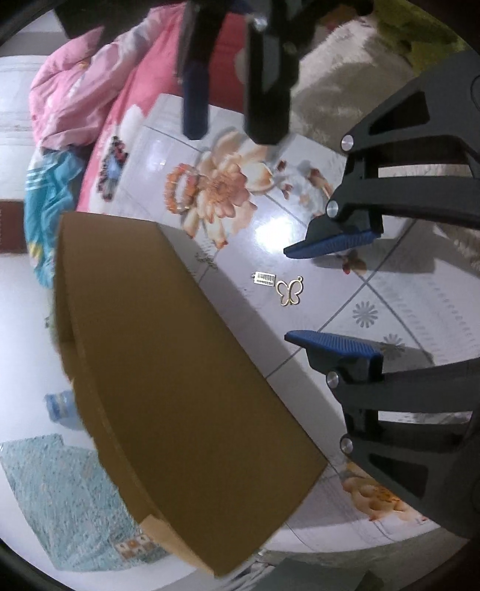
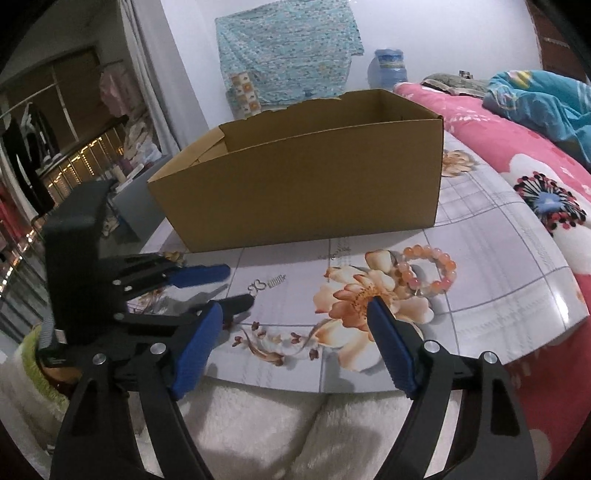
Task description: Organize jewelry
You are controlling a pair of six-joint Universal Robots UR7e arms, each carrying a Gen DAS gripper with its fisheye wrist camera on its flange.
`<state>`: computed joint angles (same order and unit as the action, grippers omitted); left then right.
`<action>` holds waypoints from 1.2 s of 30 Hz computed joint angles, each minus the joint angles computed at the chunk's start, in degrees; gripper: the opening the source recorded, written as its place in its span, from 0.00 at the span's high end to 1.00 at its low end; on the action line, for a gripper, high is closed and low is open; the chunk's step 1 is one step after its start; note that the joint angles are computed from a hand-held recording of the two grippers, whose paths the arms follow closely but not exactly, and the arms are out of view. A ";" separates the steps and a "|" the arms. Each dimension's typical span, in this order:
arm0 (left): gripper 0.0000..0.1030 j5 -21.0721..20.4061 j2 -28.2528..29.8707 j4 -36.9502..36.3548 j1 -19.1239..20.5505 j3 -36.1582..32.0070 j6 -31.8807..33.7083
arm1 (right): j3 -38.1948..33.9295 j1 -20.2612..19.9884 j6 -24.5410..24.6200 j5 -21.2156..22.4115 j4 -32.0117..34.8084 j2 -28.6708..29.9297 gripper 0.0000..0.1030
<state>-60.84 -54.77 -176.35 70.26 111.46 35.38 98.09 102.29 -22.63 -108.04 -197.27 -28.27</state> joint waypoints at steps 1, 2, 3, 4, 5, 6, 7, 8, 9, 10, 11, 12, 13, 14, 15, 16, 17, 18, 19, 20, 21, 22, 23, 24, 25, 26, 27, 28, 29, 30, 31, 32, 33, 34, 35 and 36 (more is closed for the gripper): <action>0.68 0.03 0.33 1.02 0.20 -0.58 0.19 | -0.22 -0.15 -0.01 0.35 0.21 0.06 0.24; 0.69 -0.48 0.53 1.26 0.40 -0.94 0.50 | -0.55 -0.28 0.06 0.56 0.53 0.21 0.24; 0.70 -0.82 0.66 1.98 0.57 -1.42 0.43 | -0.88 -0.41 0.09 0.68 0.87 0.40 0.24; 0.72 -1.09 0.74 2.58 0.68 -1.80 0.37 | -1.10 -0.56 0.06 0.83 1.08 0.52 0.24; 0.74 -1.49 0.84 3.64 0.83 -2.38 0.20 | -1.35 -0.70 0.07 1.07 1.35 0.72 0.24; 0.79 -1.75 0.89 4.29 0.87 -2.67 -0.03 | -1.58 -0.84 0.05 1.31 1.65 0.85 0.24; 0.84 -1.73 1.05 4.69 0.85 -2.97 0.17 | -1.78 -0.92 0.06 1.47 1.88 0.94 0.24; 0.87 -1.71 1.13 5.17 0.79 -3.17 0.75 | -2.07 -1.06 0.07 1.77 2.15 1.08 0.24; 0.90 -1.74 1.13 5.69 0.75 -3.31 1.04 | -2.16 -1.18 0.04 2.05 2.27 1.12 0.24; 0.90 -1.62 1.19 6.13 0.66 -3.51 1.14 | -2.36 -1.34 -0.05 2.41 2.44 1.19 0.25; 0.90 -1.46 1.27 6.47 0.59 -3.70 1.24 | -2.46 -1.45 -0.11 2.58 2.37 1.24 0.26; 0.91 -1.30 1.26 6.53 0.51 -3.73 1.46 | -2.43 -1.52 -0.06 2.85 2.25 1.28 0.27; 0.96 -1.03 1.25 6.07 0.47 -3.58 1.94 | -2.48 -1.57 0.07 3.17 2.36 1.30 0.28; 0.96 -0.69 1.32 5.64 0.37 -3.50 2.16 | -2.62 -1.72 0.13 3.38 2.38 1.34 0.28; 1.00 -0.66 1.14 5.87 0.33 -3.44 2.09 | -2.60 -1.86 0.14 3.60 2.40 1.24 0.28; 1.00 -0.73 1.04 6.19 0.35 -3.49 1.93 | -2.65 -2.03 0.16 3.94 2.56 1.19 0.28; 1.00 -0.62 0.96 6.20 0.34 -3.47 1.80 | -2.77 -2.18 0.22 4.13 2.65 1.19 0.28; 1.00 -0.59 0.93 6.28 0.32 -3.53 1.68 | -2.71 -2.22 0.29 4.19 2.57 1.20 0.28; 1.00 -0.66 0.84 6.28 0.35 -3.49 1.56 | -2.71 -2.32 0.31 4.35 2.63 1.18 0.28; 1.00 -0.65 0.77 6.16 0.39 -3.43 1.46 | -2.92 -2.45 0.31 4.55 2.88 1.15 0.28; 1.00 -0.62 0.78 6.05 0.41 -3.43 1.38 | -2.99 -2.53 0.27 4.67 2.98 1.14 0.28; 1.00 -0.66 0.66 6.00 0.47 -3.33 1.28 | -3.04 -2.57 0.23 4.74 3.07 1.15 0.28; 1.00 -0.70 0.53 5.88 0.53 -3.20 1.25 | -3.15 -2.60 0.15 4.89 3.18 1.14 0.28; 1.00 -0.72 0.44 5.80 0.62 -3.13 1.33 | -3.25 -2.59 0.07 4.96 3.31 1.16 0.28; 1.00 -0.75 0.32 5.80 0.70 -3.08 1.35 | -3.34 -2.55 -0.01 4.95 3.44 1.19 0.28; 1.00 -0.73 0.18 5.73 0.77 -2.97 1.29 | -3.30 -2.57 -0.10 5.02 3.53 1.13 0.28; 1.00 -0.69 -0.03 5.64 0.87 -2.81 1.28 | -3.27 -2.50 -0.13 5.00 3.52 1.17 0.28; 1.00 -0.51 -0.21 5.39 0.95 -2.64 1.38 | -3.31 -2.42 -0.19 4.92 3.58 1.24 0.28; 1.00 -0.36 -0.28 5.26 0.98 -2.59 1.39 | -3.47 -2.37 -0.19 4.91 3.78 1.32 0.28; 1.00 -0.43 -0.52 5.09 1.10 -2.45 1.41 | -3.45 -2.37 -0.21 4.95 3.85 1.35 0.28; 1.00 -0.56 -0.76 4.67 1.20 -2.25 1.56 | -3.55 -2.32 -0.21 4.94 3.90 1.46 0.28; 1.00 -0.59 -0.94 3.98 1.20 -2.02 1.75 | -3.66 -2.30 -0.31 4.99 3.96 1.51 0.28; 1.00 -0.78 -1.27 3.43 1.20 -1.73 1.79 | -3.75 -2.27 -0.42 5.04 3.97 1.55 0.28; 1.00 -1.08 -1.59 3.47 1.23 -1.61 1.66 | -3.72 -2.24 -0.44 5.06 3.84 1.58 0.28; 1.00 -1.08 -1.74 3.23 1.21 -1.51 1.63 | -3.68 -2.25 -0.42 5.20 3.77 1.54 0.28; 1.00 -1.12 -1.98 2.75 1.18 -1.32 1.66 | -3.65 -2.24 -0.39 5.31 3.70 1.52 0.28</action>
